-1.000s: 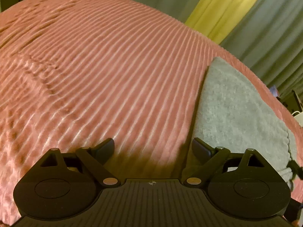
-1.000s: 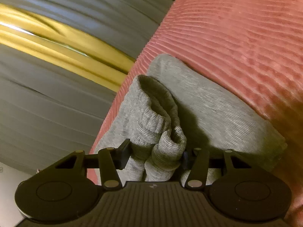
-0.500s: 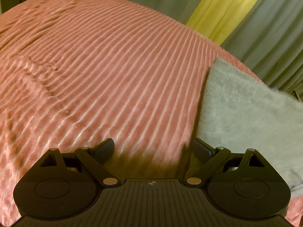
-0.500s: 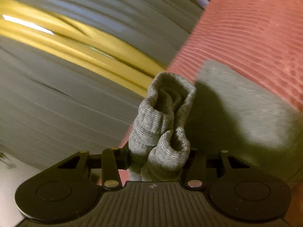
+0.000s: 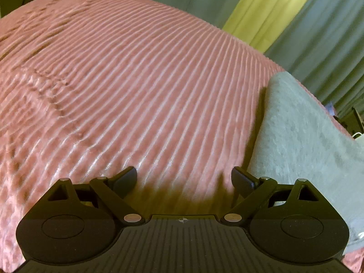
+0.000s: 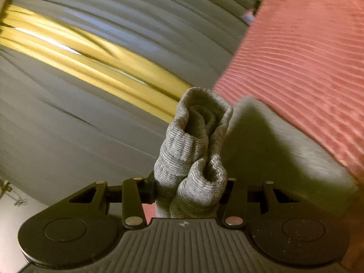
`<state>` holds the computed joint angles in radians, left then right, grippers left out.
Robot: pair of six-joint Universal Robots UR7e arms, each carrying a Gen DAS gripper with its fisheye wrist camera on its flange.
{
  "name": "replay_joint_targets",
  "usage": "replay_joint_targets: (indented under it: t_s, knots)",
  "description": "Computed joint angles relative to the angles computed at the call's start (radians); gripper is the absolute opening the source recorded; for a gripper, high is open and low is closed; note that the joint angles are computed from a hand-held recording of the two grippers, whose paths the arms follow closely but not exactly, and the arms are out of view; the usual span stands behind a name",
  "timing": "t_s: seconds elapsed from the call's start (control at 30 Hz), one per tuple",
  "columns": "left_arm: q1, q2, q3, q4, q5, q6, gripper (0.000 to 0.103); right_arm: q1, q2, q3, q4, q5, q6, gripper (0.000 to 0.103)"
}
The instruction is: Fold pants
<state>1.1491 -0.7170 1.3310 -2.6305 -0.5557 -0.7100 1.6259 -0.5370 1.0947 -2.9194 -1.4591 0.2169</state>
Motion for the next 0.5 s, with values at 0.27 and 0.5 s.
replay_joint_targets:
  t_s: [0.27, 0.5]
  knots:
    - [-0.008, 0.021, -0.021, 0.002, 0.001, 0.083, 0.095, 0.025, 0.004, -0.067, 0.185, -0.36, -0.085, 0.076]
    - [-0.018, 0.04, -0.016, -0.129, -0.02, 0.236, 0.095, 0.036, -0.011, -0.049, 0.118, -0.392, -0.222, 0.095]
